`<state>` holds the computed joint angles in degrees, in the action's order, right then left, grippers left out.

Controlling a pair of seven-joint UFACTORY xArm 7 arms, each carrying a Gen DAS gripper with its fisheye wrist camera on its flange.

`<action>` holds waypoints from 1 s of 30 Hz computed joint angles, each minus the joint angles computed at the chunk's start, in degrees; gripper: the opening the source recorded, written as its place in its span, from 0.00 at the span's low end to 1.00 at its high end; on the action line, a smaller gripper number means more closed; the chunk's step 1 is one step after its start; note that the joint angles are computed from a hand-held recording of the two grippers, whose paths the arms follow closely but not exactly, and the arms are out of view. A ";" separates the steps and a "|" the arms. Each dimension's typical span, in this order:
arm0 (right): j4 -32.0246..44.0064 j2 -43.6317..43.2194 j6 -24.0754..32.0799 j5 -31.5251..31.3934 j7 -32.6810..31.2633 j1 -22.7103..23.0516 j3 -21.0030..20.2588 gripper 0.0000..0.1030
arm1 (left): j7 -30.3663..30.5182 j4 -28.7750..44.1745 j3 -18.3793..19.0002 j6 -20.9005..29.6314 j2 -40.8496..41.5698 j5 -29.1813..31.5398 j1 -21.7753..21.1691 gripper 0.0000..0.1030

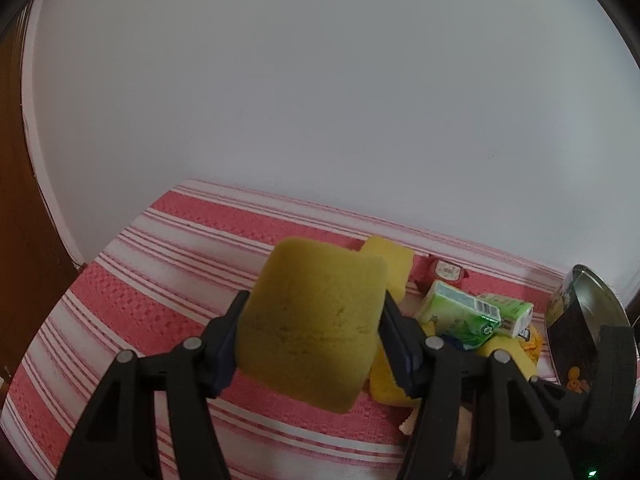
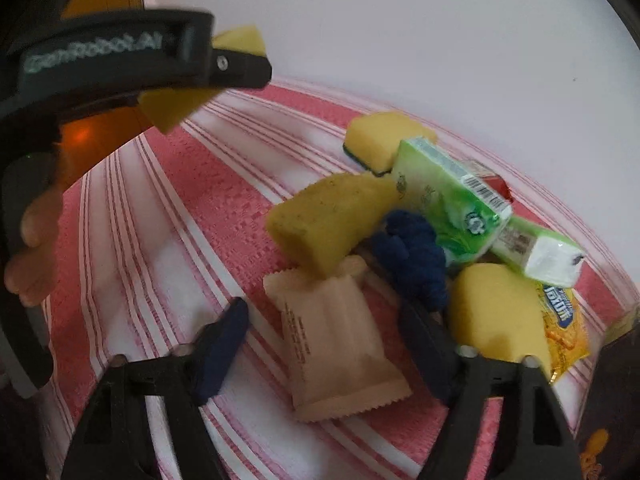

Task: Organize objects
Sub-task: 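Grasp a yellow sponge with the left tool while the right grasps the beige bread packet, then carry sponge and bread packet over the tin and open both tools to drop them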

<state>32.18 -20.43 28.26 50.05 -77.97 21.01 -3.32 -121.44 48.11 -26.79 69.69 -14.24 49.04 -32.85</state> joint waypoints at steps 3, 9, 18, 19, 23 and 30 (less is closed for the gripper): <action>1.00 -0.03 4.22 0.63 0.38 -1.33 -1.89 0.38 | 0.43 0.15 0.25 -0.34 0.53 0.02 0.03 0.60; 1.22 -2.54 14.11 6.23 -4.87 -5.76 -6.11 0.38 | 0.58 0.53 0.49 -0.80 1.62 1.06 -0.24 0.60; 0.26 -6.64 15.66 19.06 -13.43 -11.97 -8.85 0.38 | -1.15 5.14 0.95 2.13 7.93 5.42 -2.26 0.60; -0.10 -7.38 14.80 20.99 -14.50 -12.27 -8.63 0.38 | -1.52 6.01 1.12 2.92 9.04 6.52 -2.88 0.60; -1.96 -10.55 5.17 34.11 -24.23 -11.67 -5.64 0.38 | -2.63 10.45 1.95 7.85 13.98 11.63 -6.59 0.60; -1.94 -12.14 1.74 45.04 -30.37 -15.60 -3.14 0.38 | -4.35 13.81 4.48 12.30 17.35 17.20 -12.06 0.60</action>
<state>30.23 -32.57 29.99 95.09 -108.35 5.41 -6.46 -125.79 61.92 -22.31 81.99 3.12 66.25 -44.91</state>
